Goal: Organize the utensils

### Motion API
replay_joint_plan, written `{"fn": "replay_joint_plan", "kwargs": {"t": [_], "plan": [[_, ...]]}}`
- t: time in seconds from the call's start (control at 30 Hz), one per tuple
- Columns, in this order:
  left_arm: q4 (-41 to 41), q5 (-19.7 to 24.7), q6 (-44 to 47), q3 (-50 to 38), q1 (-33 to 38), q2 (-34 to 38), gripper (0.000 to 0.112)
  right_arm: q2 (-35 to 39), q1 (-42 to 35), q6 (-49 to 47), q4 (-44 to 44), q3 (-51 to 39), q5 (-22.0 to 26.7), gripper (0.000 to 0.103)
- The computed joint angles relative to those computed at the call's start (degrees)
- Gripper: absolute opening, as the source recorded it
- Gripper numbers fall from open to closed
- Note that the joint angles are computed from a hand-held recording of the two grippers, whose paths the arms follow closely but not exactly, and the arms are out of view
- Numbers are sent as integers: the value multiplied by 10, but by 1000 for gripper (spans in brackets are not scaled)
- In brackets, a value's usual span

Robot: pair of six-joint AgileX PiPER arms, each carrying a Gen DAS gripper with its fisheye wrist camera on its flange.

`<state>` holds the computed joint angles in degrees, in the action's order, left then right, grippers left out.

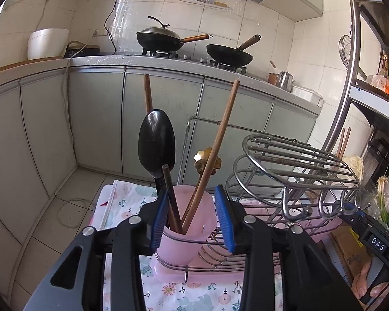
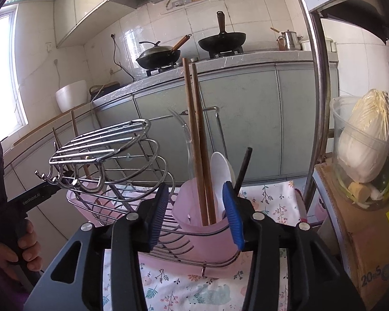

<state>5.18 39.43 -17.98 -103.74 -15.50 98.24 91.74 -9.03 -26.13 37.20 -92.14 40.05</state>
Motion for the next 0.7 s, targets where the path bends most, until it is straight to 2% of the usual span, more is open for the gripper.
{"fn": "replay_joint_plan", "kwargs": {"t": [0.2,0.4,0.7], "plan": [[5,13,-5,-1,-3,-11,36,-24,-5,-7,1,10,2,53],[1,24,-4,10,-5,-36,36,-52,-12,-8,-4,18,14,56],[-29,32,9,66,-2,-101,36,-125,-18,-7,0,67,21,66]]}}
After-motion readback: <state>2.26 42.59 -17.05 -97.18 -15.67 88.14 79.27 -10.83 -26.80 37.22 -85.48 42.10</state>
